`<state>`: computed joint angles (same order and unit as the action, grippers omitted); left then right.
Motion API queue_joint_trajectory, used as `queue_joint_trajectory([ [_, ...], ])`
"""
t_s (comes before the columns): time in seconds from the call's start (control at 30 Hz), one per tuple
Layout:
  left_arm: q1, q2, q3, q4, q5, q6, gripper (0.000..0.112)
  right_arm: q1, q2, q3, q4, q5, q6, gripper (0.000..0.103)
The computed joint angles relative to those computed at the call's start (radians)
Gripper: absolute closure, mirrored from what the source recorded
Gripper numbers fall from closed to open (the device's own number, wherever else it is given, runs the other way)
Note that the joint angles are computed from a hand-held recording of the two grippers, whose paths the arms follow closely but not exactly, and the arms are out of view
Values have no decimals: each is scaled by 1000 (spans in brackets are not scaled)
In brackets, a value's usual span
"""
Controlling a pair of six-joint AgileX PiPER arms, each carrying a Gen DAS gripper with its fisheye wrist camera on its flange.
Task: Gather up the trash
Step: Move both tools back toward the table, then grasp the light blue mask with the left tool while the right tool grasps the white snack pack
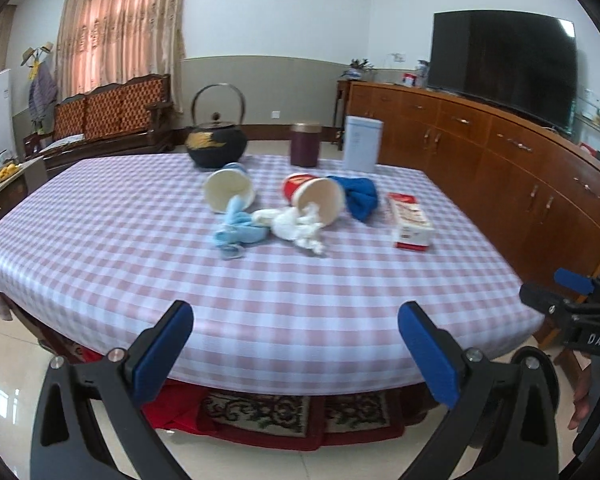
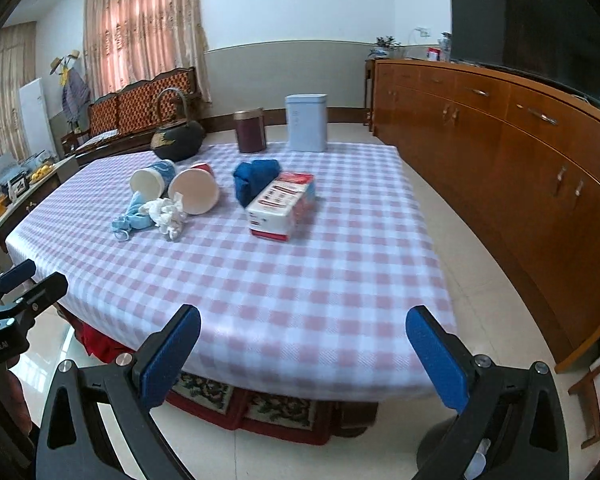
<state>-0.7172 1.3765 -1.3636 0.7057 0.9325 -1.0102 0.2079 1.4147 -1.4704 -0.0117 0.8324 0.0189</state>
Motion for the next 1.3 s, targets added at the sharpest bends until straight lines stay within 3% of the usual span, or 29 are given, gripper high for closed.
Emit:
queue_joint_trajectory([
  [0.47,269,77,-34,-186,-131,254,21,92,301,-321,-89,61,63,0],
  [0.73,362,177,-95,-281,-178,360,26,101,515,-576,-112,150,78,0],
  [1.03,425,313,-212,-428,-178,504,37,83,718,-864,-111,274,88,0],
  [1.23,458,373,-286,-503,-155,552,45,70,803,-1011,-77,357,69,15],
  [1.3,466,381,-300,-520,-153,560,53,62,817,-1036,-62,371,65,29],
])
